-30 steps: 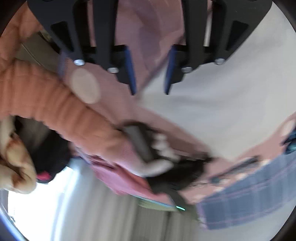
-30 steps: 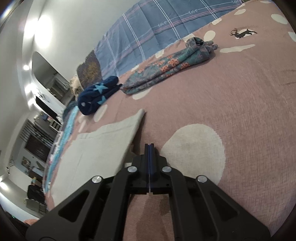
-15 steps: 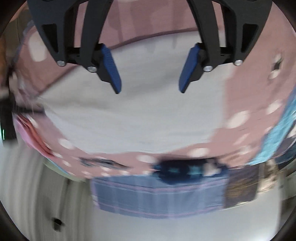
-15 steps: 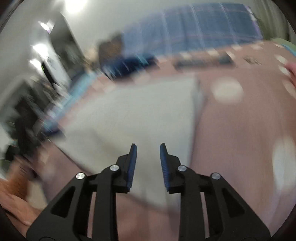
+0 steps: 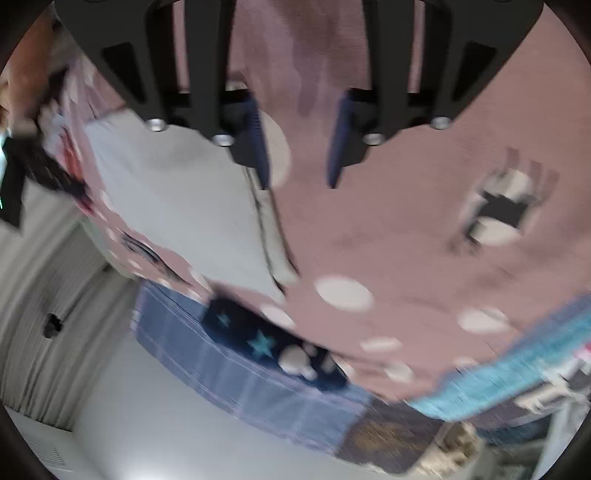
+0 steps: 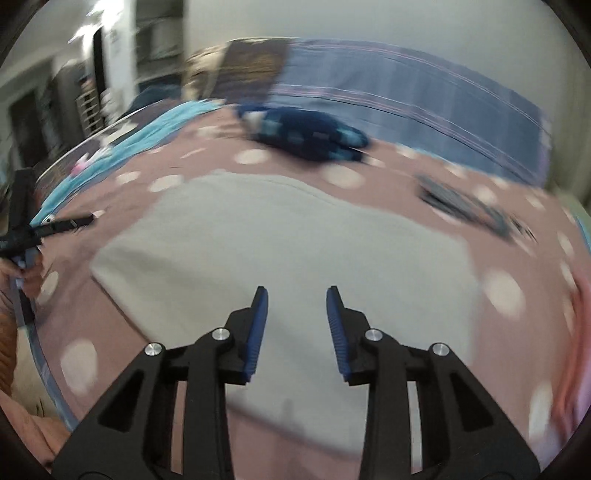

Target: Fold small clothes

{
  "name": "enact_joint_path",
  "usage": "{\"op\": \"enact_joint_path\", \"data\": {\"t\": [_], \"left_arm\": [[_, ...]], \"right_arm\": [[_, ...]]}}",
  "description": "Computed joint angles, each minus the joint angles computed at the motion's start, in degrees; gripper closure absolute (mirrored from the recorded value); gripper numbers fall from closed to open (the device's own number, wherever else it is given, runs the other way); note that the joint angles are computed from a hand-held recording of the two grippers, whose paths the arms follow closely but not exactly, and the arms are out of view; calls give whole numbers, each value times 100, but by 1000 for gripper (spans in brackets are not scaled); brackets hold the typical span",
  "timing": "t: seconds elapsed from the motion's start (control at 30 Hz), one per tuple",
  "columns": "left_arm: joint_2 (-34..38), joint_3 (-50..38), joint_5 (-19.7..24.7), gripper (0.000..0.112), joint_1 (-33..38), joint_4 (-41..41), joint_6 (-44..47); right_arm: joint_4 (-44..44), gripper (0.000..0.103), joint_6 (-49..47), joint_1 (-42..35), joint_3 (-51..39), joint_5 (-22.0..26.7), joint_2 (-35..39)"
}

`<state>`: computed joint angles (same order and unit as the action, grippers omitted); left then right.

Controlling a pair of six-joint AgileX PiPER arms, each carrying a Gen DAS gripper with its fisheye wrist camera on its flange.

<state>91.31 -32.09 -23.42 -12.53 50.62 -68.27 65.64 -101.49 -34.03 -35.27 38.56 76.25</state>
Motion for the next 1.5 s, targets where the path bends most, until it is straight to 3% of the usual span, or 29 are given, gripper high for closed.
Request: {"op": "enact_joint_path", "data": {"t": [0.13, 0.23, 0.37, 0.53, 0.6, 0.7, 0.77, 0.8, 0.83, 0.87, 0.93, 1.0, 1.03, 1.17, 1.3, 1.33, 1.37, 1.5], "left_arm": [[443, -277, -493, 88, -105, 859, -296], [814, -606, -835, 87, -67, 1652, -718], [1190, -747, -1378, 75, 54, 1940, -836], [1347, -725, -1807, 75, 224, 1926, -785], [1380, -731, -1905, 75, 267, 1957, -826], [1457, -791, -2182, 75, 469, 2251, -1054], [1529, -851, -2299, 75, 552, 2302, -1178], [1558, -875, -2340, 75, 585, 2314, -1237], [1601, -899, -2385, 77, 629, 2299, -1311], [1631, -906, -2416, 85, 675, 2282, -1374], [1759, -923, -2705, 106, 846, 2347, -1457], [1715, -751, -3053, 106, 974, 2196, -1100], [1485, -507, -3187, 106, 967, 2016, -657], [763, 36, -2855, 107, 736, 1716, 69], [610, 209, -2595, 101, 1006, 1995, -245], [613, 271, -2598, 91, 1191, 2146, -407], [695, 230, -2587, 82, 1282, 2179, -464], [934, 346, -2875, 80, 1777, 2261, -364]], "right_arm": [[-748, 70, 1842, 2292, -970, -1062, 716], [-1857, 70, 3400, 3412, -1819, -1398, 1380], [-3498, 67, 5301, 4369, -3142, -1464, 2412], [-5267, 64, 6955, 5008, -4906, -837, 3754], [-5530, 63, 7175, 5098, -5486, -452, 4195], [-5694, 60, 7307, 5195, -6729, 618, 4988], [-6071, 58, 7537, 5309, -7261, 1020, 5326], [-6472, 59, 7785, 5409, -7478, 1138, 5478], [-6644, 79, 7893, 5459, -7554, 1171, 5535], [-6657, 102, 7928, 5472, -7607, 1190, 5551], [-6675, 101, 8065, 5489, -7251, 752, 5296], [-6159, 103, 7848, 5383, -6746, 128, 4950], [-5878, 103, 7773, 5295, -6689, 38, 4917], [-5521, 103, 7754, 5091, -6765, -38, 5073], [-4966, 103, 7422, 4907, -6270, -291, 4674], [-4857, 101, 7291, 4890, -5965, -434, 4453], [-4670, 100, 7001, 4857, -5507, -627, 4127], [-3894, 92, 5427, 4775, -3394, -1376, 2684]]}}
